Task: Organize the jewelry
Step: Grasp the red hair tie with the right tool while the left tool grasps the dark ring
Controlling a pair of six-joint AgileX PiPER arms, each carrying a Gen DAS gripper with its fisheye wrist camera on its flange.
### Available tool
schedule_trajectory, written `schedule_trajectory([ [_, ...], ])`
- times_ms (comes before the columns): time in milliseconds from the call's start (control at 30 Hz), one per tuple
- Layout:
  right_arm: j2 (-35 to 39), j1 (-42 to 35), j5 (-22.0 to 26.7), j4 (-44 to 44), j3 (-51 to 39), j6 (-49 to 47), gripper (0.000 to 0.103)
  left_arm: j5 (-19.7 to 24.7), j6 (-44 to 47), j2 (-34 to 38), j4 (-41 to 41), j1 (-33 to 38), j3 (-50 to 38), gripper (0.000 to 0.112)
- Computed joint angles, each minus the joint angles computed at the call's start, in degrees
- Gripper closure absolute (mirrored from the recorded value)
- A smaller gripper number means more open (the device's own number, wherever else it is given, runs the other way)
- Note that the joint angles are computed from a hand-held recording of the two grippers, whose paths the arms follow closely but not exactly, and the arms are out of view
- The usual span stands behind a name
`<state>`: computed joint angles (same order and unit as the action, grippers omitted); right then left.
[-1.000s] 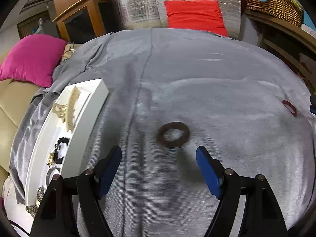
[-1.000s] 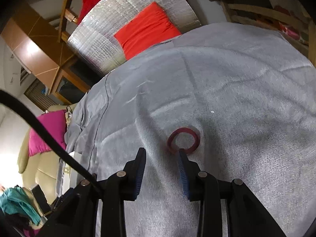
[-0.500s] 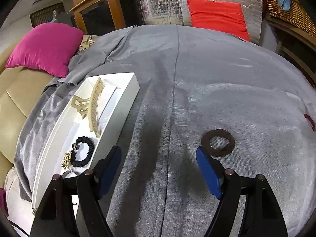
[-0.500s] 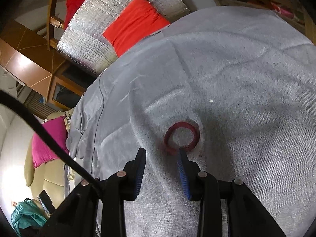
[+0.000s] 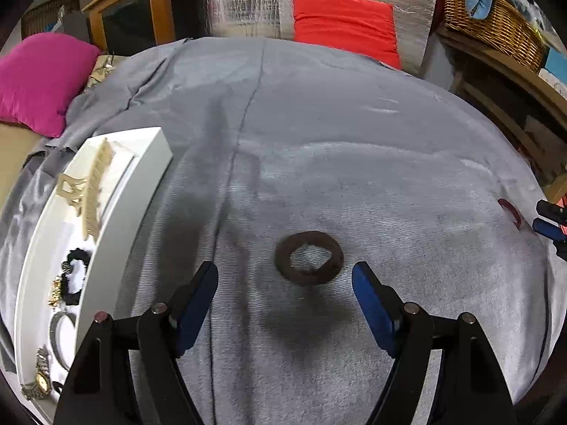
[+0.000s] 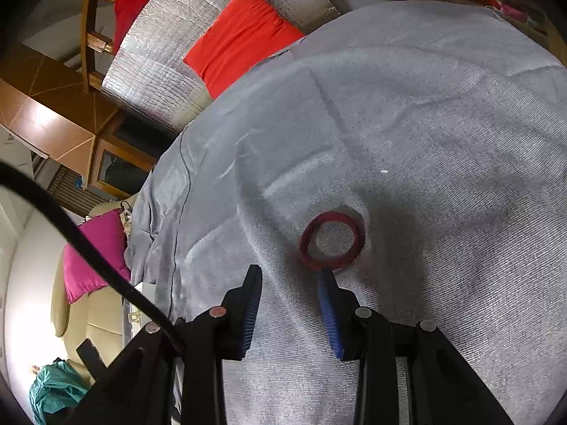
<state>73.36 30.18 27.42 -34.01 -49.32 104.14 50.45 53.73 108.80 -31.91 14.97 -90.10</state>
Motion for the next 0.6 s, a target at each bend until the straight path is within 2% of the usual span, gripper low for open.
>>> schedule_trajectory([
  [233,-1.5,-0.6,-1.9,-3.2,2.4,5.7,0.068,0.2,2.6,0.3,-0.5,-1.5,0.7,0.034],
  [300,-1.2,-1.0,-2.3,-2.9,2.5,6.0,0.068,0.9,3.7,0.4,-1.5,-1.3,0.5,0.038],
  [367,-0.7,-1.9,-4.0,-1.8,2.9,5.7,0.068,1.8,4.9,0.5,-2.5,-0.9,0.3,0.051],
  [400,-0.6,-2.2,-4.4,-1.2,3.1,5.4,0.068,2.6,4.9,0.9,-2.5,-0.8,-0.4,0.054],
  [600,0.6,-3.2,-4.3,1.2,3.3,6.0,0.068,5.5,4.3,2.1,-3.3,0.5,-2.7,0.055],
])
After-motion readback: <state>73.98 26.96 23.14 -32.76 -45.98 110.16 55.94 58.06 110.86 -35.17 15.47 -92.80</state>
